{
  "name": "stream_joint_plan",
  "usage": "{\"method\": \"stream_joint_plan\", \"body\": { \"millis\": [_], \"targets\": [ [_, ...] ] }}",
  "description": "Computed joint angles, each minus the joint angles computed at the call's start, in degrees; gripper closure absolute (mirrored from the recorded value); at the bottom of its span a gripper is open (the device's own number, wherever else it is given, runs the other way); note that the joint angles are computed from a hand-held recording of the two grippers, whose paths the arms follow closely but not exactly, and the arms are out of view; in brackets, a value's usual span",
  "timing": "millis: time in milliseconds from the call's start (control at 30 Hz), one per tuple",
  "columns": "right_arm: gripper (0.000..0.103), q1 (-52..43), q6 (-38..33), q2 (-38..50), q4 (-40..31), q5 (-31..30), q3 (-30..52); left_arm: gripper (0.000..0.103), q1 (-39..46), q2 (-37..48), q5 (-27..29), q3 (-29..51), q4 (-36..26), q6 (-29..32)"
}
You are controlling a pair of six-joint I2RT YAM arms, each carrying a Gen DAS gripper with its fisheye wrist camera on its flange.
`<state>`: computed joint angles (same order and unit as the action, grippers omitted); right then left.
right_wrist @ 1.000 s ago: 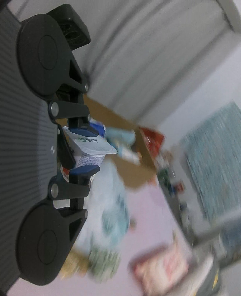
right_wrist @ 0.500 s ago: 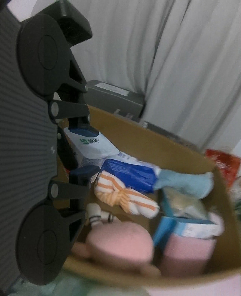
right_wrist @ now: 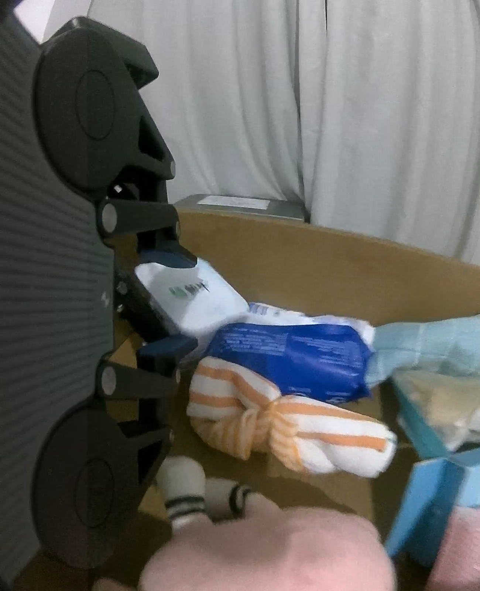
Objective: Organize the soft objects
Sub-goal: 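Carry the yogurt cup with the left tool while the right tool carries the white container over the box, then open both tools to drop the cup and container into the box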
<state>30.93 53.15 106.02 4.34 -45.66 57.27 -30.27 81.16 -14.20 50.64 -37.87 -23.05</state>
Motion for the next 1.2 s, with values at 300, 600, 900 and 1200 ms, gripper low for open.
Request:
{"method": "stream_joint_plan", "body": {
  "millis": [300, 600, 900, 1200],
  "targets": [
    [0.058, 0.9, 1.4, 2.1, -0.4, -1.8, 1.5, 0.028, 2.4, -1.6, 2.8, 0.1, -2.1, 0.1],
    [0.054, 1.4, 3.2, 3.3, 1.7, -1.7, 1.7, 0.021, 0.1, -6.3, 0.6, -0.2, -3.1, -1.0],
    [0.042, -2.1, 0.3, -12.0, 2.1, 0.4, -6.2, 0.018, -8.8, -16.4, -4.2, -1.2, -3.2, -5.6],
    [0.03, -20.0, -8.2, -49.5, -9.0, -7.4, -26.3, 0.01, -32.8, -17.8, -17.5, -0.7, 4.9, -11.2]
  ]
}}
